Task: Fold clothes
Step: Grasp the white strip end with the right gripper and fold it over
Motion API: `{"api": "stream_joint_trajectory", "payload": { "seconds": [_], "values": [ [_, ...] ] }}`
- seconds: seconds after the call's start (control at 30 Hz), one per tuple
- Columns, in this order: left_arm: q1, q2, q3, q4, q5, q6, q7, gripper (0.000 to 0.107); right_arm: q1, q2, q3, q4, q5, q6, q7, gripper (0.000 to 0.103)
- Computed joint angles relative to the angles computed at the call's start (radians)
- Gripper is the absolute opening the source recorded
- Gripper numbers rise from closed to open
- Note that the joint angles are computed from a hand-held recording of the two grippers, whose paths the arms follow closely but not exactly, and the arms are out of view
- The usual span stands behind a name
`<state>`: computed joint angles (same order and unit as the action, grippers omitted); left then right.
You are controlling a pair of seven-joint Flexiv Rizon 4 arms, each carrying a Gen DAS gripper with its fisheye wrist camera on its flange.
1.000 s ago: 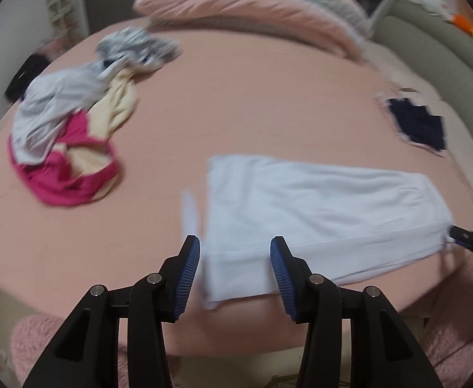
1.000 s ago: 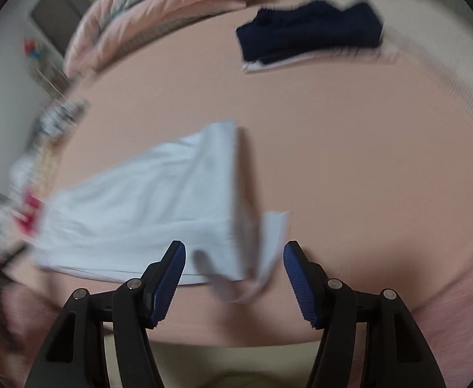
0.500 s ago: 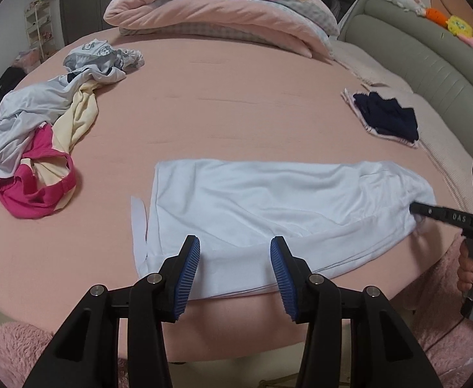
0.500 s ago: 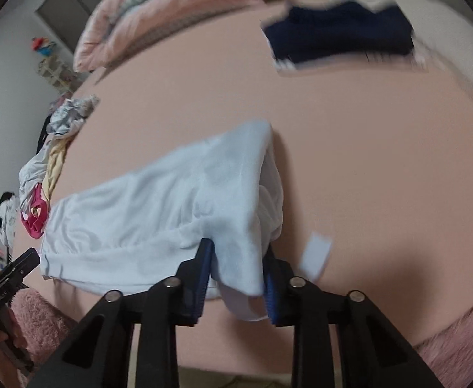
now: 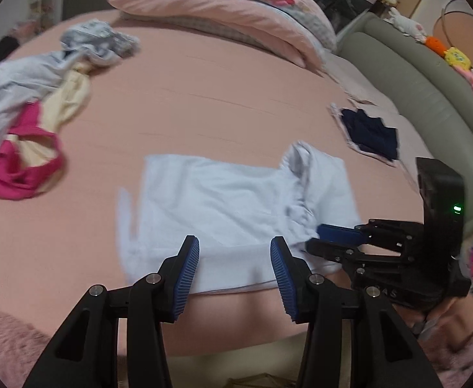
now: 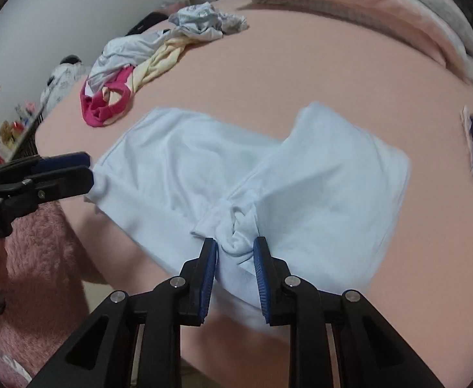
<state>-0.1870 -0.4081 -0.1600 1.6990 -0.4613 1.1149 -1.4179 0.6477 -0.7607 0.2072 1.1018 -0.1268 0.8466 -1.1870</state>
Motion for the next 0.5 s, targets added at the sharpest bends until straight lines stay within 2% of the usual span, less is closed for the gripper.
{"api": "stream_joint_trajectory", "payload": {
  "seconds": [0.07,0.1,0.2,0.27,0.37,0.5],
  "values": [
    [0.020,-0.025,-0.047,-0.020,-0.060,-0.008,0.049,0.043,-0.012,0.039,0.009,0.048,0.029,0.066,0.025,0.030],
    [0.025,-0.040,-0.066,-0.035,-0.087,-0.008,0.068,0.043,-0.011,0.064,-0.001,0.087,0.032,0.117,0.056,0.036],
    [0.021,-0.100,-0.099,-0.105,-0.133,-0.027,0.100,0.043,0.001,0.143,-0.051,0.228,0.013,0.294,0.188,0.044],
    [-0.009,-0.150,-0.072,-0.181,-0.093,-0.076,0.065,0.043,0.019,0.175,-0.106,0.291,-0.027,0.352,0.315,0.045],
    [-0.039,-0.212,-0.042,-0.278,-0.026,-0.154,0.022,0.043,0.002,0.178,-0.130,0.311,-0.055,0.272,0.447,0.045],
    [-0.102,-0.254,0.032,-0.367,0.105,-0.207,-0.074,0.044,-0.058,0.174,-0.074,0.340,-0.055,0.277,0.483,0.045]
  ]
}}
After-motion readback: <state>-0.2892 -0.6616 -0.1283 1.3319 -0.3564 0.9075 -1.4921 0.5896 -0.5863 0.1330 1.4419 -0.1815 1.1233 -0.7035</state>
